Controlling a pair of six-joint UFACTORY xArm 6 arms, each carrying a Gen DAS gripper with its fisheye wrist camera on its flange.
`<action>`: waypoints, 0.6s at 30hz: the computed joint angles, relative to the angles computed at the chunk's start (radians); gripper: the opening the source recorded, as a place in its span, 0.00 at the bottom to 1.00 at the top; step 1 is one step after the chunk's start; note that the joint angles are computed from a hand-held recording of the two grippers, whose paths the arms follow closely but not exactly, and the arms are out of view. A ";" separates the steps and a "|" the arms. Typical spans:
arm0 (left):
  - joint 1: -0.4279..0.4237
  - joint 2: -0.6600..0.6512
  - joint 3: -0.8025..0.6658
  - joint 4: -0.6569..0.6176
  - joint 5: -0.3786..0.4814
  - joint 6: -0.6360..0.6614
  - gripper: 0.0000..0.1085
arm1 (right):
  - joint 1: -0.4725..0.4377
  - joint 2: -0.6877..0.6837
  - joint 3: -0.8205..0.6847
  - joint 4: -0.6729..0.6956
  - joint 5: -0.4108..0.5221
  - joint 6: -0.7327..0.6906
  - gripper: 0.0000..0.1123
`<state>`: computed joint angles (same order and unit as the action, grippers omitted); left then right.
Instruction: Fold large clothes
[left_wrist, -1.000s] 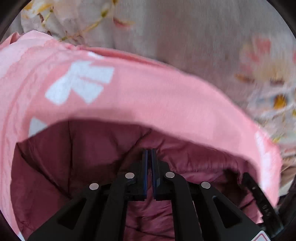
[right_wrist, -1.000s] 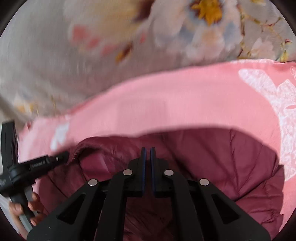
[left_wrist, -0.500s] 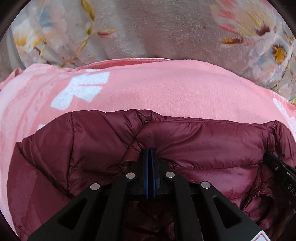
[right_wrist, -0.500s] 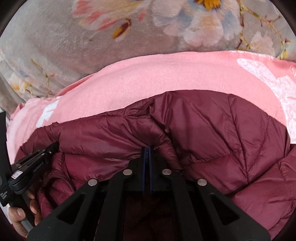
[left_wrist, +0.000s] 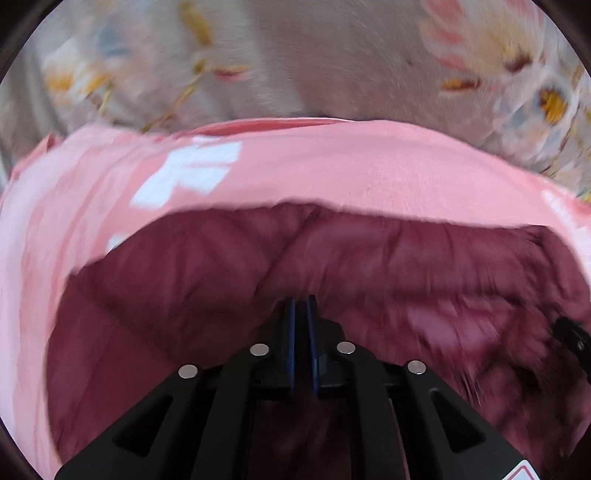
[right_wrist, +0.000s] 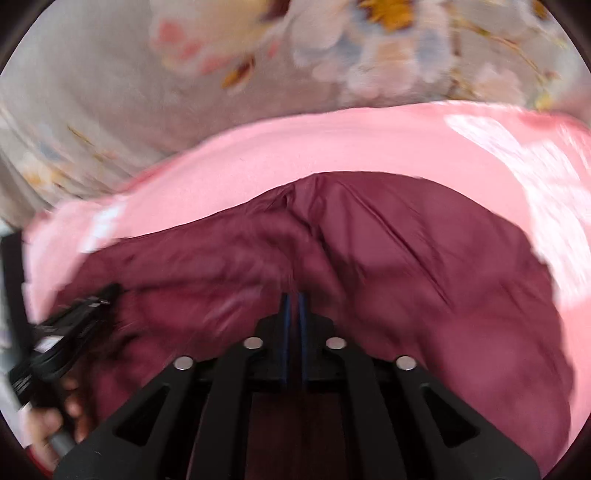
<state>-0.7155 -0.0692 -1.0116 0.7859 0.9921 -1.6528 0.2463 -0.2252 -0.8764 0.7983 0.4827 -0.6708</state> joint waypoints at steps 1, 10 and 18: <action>-0.027 -0.047 0.036 -0.008 0.018 -0.015 0.15 | -0.042 -0.085 0.065 0.023 0.027 -0.048 0.24; -0.498 -0.476 0.295 -0.118 0.372 -0.304 0.44 | -0.701 -0.673 0.441 -0.067 0.472 -0.351 0.48; -0.920 -0.631 0.412 -0.294 0.518 -0.771 0.49 | -1.269 -0.674 0.440 -0.106 0.928 -0.664 0.58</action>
<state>-1.6355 -0.7002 -0.5994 0.4916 1.5098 -2.4237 -1.0231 -0.8992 -0.4359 0.6926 1.4109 -1.3343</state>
